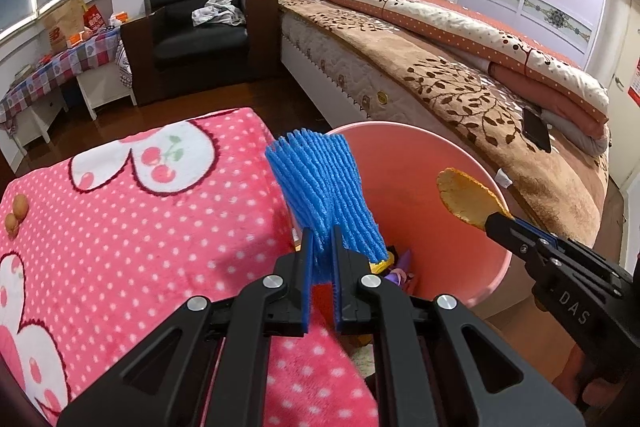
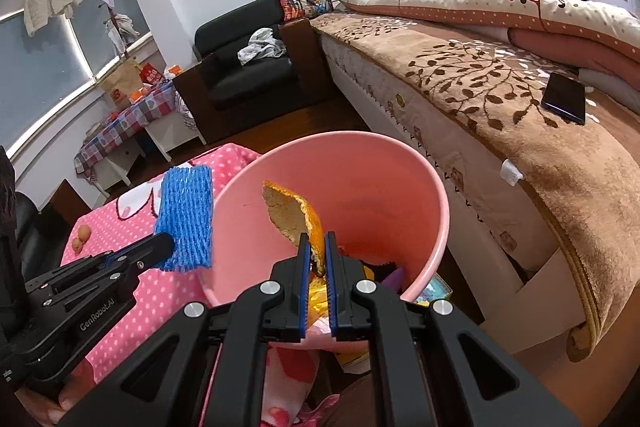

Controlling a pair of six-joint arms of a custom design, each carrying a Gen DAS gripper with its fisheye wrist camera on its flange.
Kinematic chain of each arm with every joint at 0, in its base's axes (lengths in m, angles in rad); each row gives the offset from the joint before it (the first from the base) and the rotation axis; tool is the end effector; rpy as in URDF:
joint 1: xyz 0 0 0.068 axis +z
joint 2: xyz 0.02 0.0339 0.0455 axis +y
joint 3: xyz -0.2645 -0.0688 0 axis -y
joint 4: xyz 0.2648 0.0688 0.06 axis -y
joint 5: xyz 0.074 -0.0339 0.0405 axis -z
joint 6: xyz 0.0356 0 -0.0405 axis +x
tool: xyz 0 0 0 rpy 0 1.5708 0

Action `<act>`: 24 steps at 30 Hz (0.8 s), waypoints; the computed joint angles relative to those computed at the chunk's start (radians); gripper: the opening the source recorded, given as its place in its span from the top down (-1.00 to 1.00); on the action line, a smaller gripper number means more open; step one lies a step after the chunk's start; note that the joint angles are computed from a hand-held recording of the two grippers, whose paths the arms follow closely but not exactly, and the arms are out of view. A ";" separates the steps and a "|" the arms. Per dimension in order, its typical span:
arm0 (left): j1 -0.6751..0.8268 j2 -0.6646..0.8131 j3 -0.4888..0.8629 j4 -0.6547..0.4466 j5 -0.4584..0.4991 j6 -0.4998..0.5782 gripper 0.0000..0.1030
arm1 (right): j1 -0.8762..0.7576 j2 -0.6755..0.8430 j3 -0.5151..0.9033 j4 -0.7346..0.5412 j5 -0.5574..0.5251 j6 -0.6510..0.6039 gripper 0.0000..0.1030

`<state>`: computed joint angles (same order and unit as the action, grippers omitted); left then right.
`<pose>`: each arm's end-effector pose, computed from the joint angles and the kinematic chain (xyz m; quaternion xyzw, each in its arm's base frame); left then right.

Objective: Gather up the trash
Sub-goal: 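Open the right tool to drop the chip while the left tool releases the pad into the bucket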

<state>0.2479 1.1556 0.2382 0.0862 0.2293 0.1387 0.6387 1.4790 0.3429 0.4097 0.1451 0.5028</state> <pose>0.1912 0.0400 0.1015 -0.0093 0.9272 -0.0357 0.3729 0.1984 0.1409 0.0894 -0.0321 0.9097 0.1652 0.3796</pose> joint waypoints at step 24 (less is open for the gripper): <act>-0.057 0.323 0.106 0.173 0.040 -0.058 0.86 | -0.082 0.211 0.106 0.065 0.000 -0.035 0.87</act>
<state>0.1914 1.4787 0.3439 0.2594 0.2695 0.0808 0.5568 1.6896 0.4490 0.4751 0.1453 0.4674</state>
